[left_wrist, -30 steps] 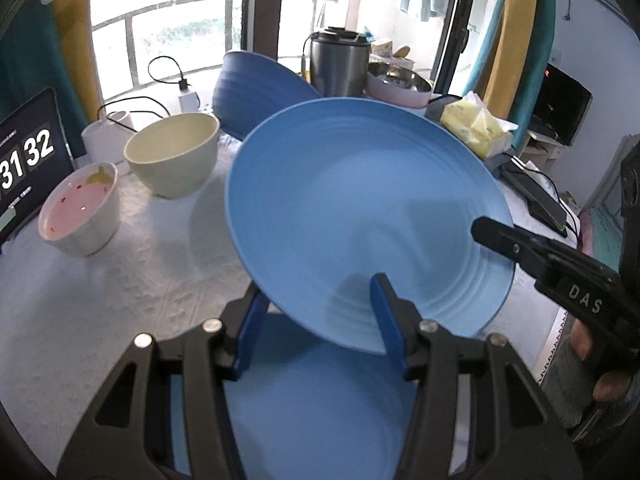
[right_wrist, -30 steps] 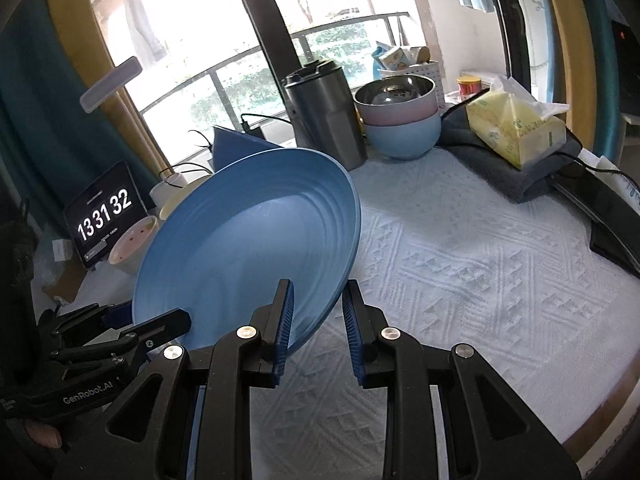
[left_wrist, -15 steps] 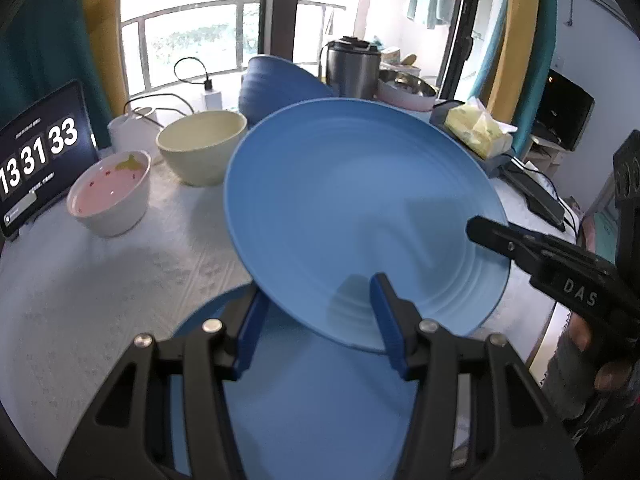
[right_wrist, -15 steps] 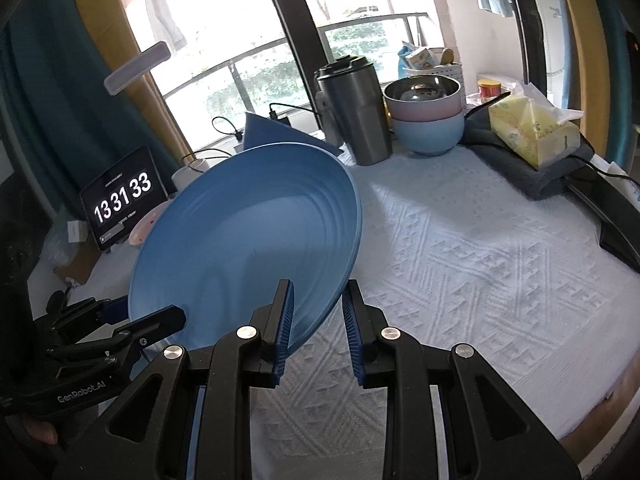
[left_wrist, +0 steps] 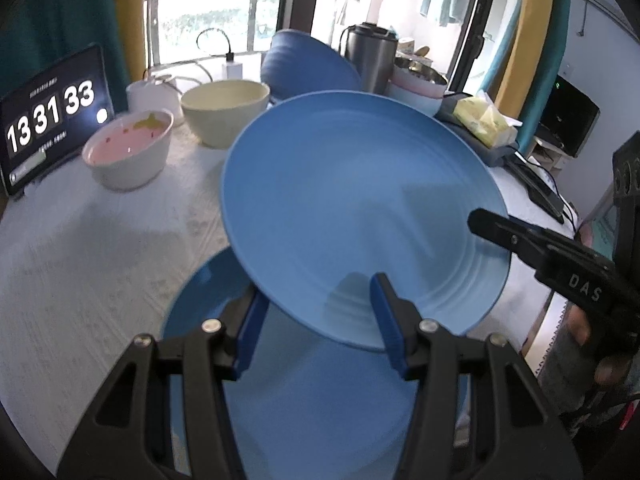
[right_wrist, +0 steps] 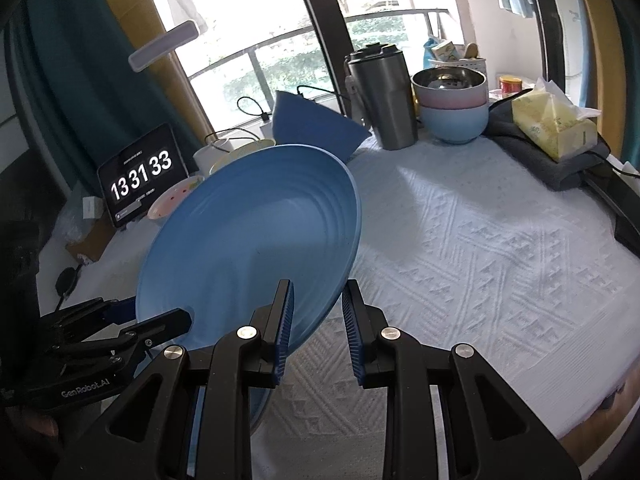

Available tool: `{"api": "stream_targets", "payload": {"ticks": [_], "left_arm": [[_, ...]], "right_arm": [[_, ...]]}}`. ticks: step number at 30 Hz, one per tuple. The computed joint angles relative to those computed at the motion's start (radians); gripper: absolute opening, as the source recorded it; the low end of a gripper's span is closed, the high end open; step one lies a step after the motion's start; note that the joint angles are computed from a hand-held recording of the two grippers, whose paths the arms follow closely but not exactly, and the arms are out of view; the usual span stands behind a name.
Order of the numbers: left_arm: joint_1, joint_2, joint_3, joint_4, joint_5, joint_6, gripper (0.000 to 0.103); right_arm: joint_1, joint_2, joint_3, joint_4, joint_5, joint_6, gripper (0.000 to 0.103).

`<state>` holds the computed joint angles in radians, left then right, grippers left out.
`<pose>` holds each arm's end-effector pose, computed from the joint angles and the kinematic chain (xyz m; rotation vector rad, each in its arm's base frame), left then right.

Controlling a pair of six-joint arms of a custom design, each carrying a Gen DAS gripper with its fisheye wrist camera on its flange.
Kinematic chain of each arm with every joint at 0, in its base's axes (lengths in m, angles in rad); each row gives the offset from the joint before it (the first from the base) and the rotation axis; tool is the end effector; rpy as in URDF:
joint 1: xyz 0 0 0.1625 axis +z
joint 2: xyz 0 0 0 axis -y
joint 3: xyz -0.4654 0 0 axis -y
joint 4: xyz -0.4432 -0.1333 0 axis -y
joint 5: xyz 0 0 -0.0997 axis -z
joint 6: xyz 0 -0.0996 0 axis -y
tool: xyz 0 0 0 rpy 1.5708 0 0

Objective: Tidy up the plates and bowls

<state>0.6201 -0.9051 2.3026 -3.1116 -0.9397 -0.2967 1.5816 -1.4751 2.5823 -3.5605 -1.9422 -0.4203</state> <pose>-0.2742 -0.4318 0.0266 0.7877 2.5145 -0.6557 0.1012 -0.3766 0.2474 0.3080 -2.4110 1.0271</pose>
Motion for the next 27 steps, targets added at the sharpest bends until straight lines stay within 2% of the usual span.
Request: {"api": "stream_targets", "payload": {"ticks": [19,27], "left_arm": [[-0.026,-0.045,0.09,0.003,0.032,-0.061,0.053],[-0.059,-0.034,0.12,-0.012,0.098,-0.07,0.053]], "right_arm": [[-0.001,0.038,0.045,-0.021,0.008,-0.02,0.027],[0.003,0.047,0.058,-0.02,-0.001,-0.026,0.027]]}}
